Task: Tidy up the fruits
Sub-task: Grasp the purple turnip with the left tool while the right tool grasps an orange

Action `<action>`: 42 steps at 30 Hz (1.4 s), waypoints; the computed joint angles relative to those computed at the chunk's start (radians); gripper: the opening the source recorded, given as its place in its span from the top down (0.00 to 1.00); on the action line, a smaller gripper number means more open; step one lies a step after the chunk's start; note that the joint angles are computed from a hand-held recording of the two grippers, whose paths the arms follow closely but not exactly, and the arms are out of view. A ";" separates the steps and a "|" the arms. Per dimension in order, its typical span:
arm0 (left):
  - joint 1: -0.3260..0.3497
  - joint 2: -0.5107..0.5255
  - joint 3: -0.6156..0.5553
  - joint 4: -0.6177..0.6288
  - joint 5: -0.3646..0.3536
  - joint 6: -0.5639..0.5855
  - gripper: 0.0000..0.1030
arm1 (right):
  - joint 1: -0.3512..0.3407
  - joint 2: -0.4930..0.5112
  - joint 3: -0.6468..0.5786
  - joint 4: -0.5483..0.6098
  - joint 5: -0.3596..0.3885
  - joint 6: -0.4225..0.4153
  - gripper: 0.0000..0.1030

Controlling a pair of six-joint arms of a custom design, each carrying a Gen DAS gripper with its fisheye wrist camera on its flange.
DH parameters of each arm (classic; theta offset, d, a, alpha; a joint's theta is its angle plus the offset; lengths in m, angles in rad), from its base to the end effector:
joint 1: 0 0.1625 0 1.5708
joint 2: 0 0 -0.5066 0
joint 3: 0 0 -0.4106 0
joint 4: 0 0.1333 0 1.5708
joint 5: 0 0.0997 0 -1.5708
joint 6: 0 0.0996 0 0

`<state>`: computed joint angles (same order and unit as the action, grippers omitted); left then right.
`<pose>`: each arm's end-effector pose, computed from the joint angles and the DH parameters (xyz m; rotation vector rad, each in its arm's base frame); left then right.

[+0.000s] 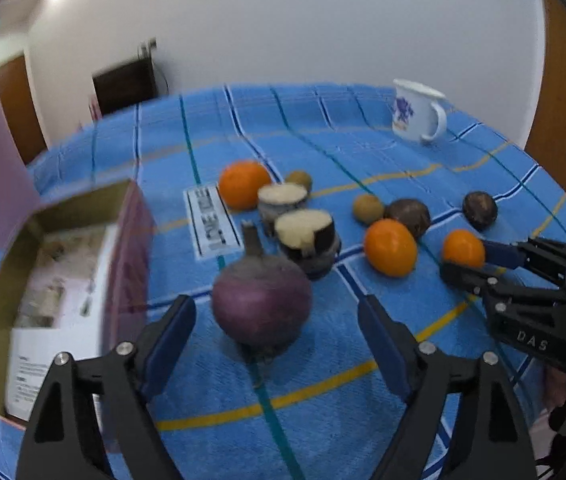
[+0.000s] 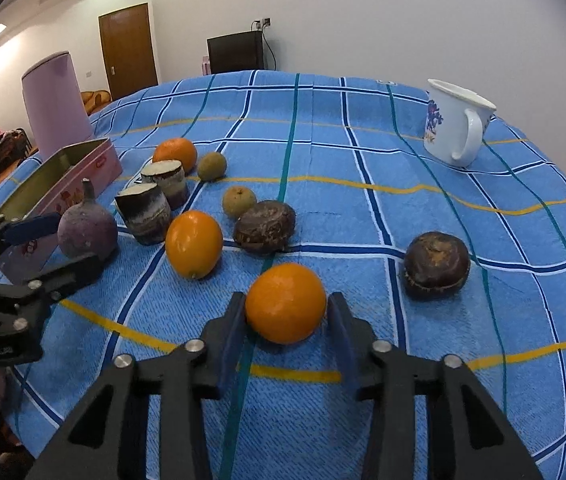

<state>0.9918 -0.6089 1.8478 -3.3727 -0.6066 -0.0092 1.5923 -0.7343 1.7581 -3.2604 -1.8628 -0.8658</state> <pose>-0.1832 -0.6735 0.0693 0.2988 2.2044 -0.9424 0.1202 -0.7245 0.1378 0.9719 -2.3454 0.6470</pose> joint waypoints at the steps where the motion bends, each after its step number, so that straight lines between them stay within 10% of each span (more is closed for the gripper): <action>1: 0.002 0.003 -0.005 -0.003 0.006 0.004 0.22 | -0.001 -0.002 -0.004 0.019 0.001 0.008 0.60; 9: -0.001 0.030 -0.062 0.128 0.078 -0.032 0.25 | 0.004 0.004 -0.011 0.026 -0.010 -0.001 0.60; 16: -0.005 0.023 -0.034 0.057 0.076 0.017 0.45 | -0.004 -0.009 0.014 -0.016 0.038 -0.004 0.60; 42: -0.022 0.012 0.054 -0.308 -0.028 0.140 0.46 | -0.022 -0.029 0.066 -0.110 0.157 -0.055 0.60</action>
